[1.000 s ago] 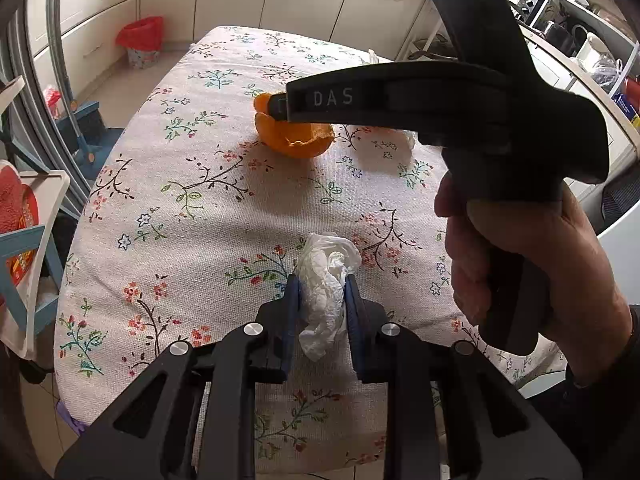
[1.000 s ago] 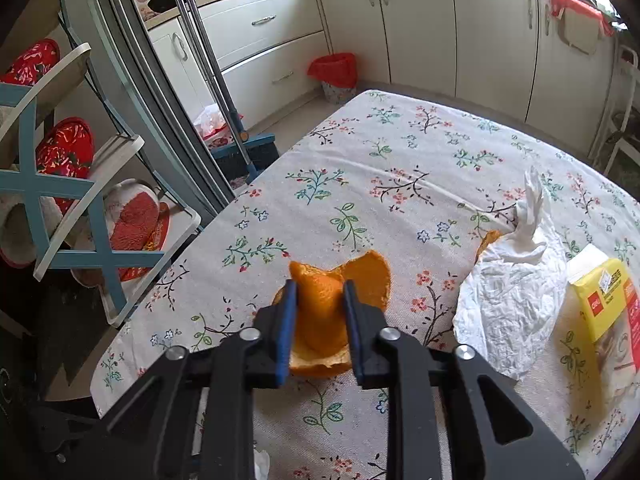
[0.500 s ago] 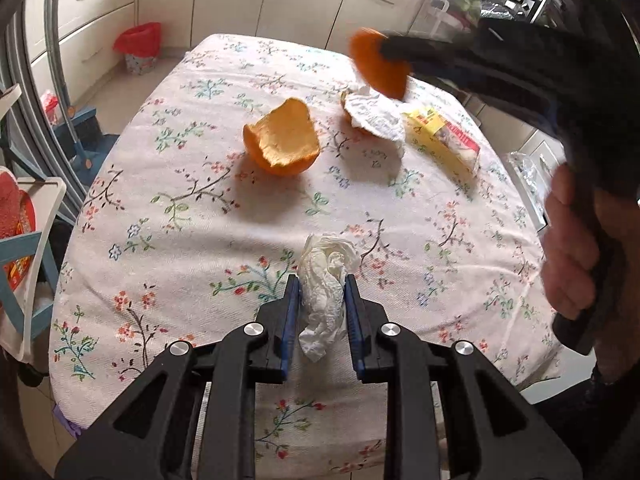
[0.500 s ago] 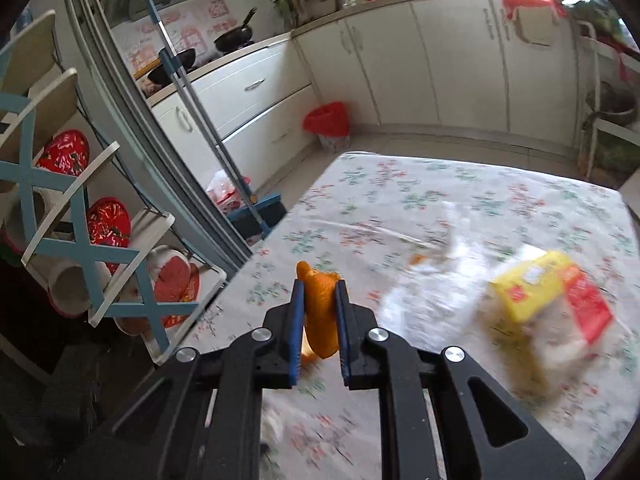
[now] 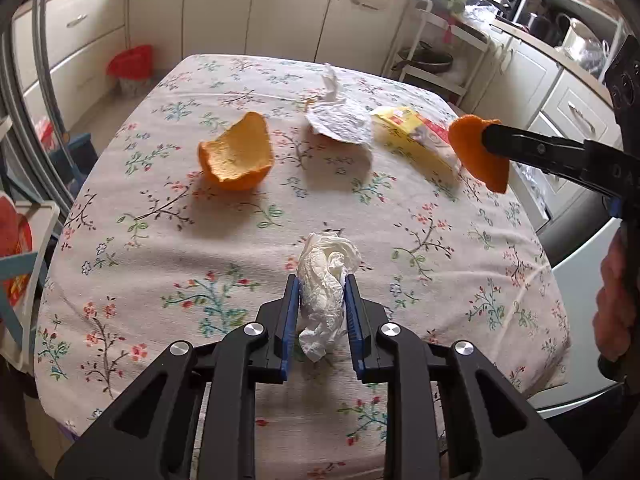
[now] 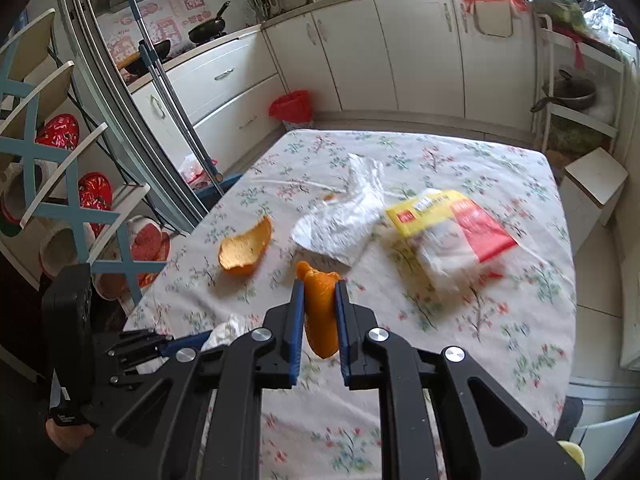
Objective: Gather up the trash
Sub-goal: 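Carry the tissue and orange peel with both tools over the yellow bucket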
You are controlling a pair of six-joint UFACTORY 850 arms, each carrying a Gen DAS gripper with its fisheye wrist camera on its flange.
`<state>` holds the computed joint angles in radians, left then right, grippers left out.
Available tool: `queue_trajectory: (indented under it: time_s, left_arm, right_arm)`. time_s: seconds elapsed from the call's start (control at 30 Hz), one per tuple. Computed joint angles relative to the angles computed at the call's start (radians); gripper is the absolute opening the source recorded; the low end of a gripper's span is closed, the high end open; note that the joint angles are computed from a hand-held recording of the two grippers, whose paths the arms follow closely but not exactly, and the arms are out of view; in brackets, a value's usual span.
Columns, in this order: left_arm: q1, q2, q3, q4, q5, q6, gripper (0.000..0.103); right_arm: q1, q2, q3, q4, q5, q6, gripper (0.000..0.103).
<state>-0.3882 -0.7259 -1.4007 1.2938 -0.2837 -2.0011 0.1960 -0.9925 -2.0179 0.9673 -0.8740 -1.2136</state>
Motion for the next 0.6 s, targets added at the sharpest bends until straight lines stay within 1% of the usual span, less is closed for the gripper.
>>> queue_trajectory:
  time_s: [0.17, 0.33, 0.53, 0.6]
  left_arm:
    - [-0.023, -0.017, -0.023, -0.011, -0.035, 0.034, 0.021]
    - [-0.032, -0.025, -0.029, -0.013, -0.041, 0.033, 0.021]
    - [-0.049, -0.031, -0.029, 0.015, -0.054, -0.004, 0.021]
    - [-0.054, -0.03, -0.028, 0.057, -0.053, -0.045, 0.021]
  right_arm:
    - [-0.023, 0.04, 0.066, 0.009, 0.018, -0.029, 0.016]
    - [-0.043, 0.069, 0.122, 0.004, 0.041, -0.037, 0.016]
    - [-0.073, 0.105, 0.191, 0.003, 0.067, -0.054, 0.016]
    - [-0.086, 0.115, 0.206, 0.003, 0.077, -0.058, 0.016]
